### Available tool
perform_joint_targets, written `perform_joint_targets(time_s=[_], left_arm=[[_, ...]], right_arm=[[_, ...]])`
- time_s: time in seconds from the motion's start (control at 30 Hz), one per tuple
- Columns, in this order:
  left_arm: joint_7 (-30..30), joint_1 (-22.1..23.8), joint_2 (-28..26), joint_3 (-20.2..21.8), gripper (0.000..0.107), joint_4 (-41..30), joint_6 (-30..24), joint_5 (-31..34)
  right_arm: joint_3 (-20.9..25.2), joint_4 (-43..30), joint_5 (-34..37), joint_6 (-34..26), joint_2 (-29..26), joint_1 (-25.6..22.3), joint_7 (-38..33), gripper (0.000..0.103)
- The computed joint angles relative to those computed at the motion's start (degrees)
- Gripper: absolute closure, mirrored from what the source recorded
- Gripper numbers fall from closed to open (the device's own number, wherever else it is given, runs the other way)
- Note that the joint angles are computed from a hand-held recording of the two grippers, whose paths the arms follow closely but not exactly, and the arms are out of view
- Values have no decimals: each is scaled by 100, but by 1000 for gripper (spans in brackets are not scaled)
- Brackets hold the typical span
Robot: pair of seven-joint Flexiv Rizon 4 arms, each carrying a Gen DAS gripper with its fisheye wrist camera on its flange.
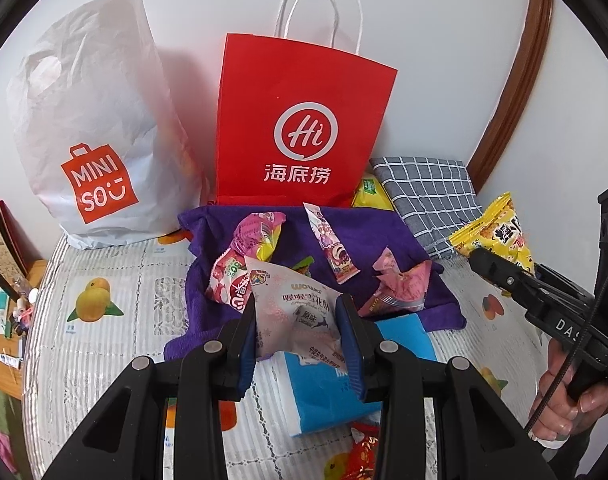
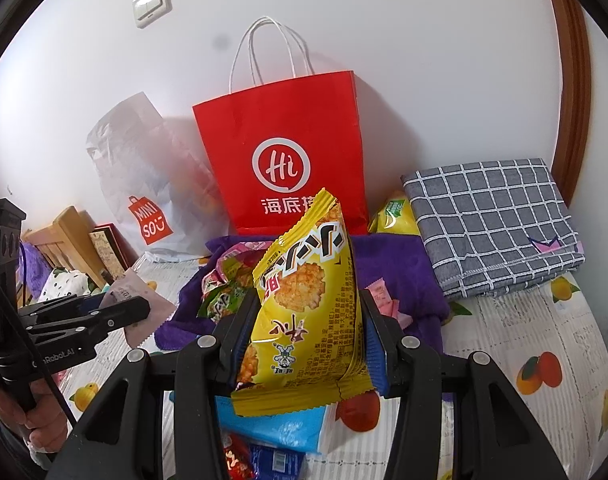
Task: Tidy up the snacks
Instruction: 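Carry the cake packet and yellow cracker bag over the purple towel with both grippers, then open both grippers to drop the cake packet and yellow bag onto the towel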
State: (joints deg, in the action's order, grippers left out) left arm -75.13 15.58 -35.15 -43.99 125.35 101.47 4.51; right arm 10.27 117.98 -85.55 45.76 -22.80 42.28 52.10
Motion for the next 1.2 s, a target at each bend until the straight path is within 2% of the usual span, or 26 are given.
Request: perform_joint_targets(time_s=[0.23, 0.53, 0.7, 0.87, 1.13, 1.2], left_arm=[[142, -193, -167, 90, 72, -389, -354, -277], [522, -780, -530, 352, 72, -1048, -685, -751], [764, -1309, -711, 651, 72, -1474, -964, -1052], [931, -1938, -852, 1185, 72, -1890, -1130, -1334], [1043, -2466, -1044, 1715, 71, -2291, -1358, -1675], [1094, -2469, -1085, 1721, 71, -2335, -1448, -1751]], right_arm=[[-121, 21, -181, 311, -100, -245, 31, 56], [-234, 138, -384, 732, -217, -649, 15, 56], [-310, 38, -354, 1041, -421, -799, -147, 56], [-413, -64, -584, 1398, -652, -928, -26, 56], [-464, -164, -852, 1666, -894, -1061, 155, 55], [-459, -200, -790, 1610, -922, -1029, 24, 55]])
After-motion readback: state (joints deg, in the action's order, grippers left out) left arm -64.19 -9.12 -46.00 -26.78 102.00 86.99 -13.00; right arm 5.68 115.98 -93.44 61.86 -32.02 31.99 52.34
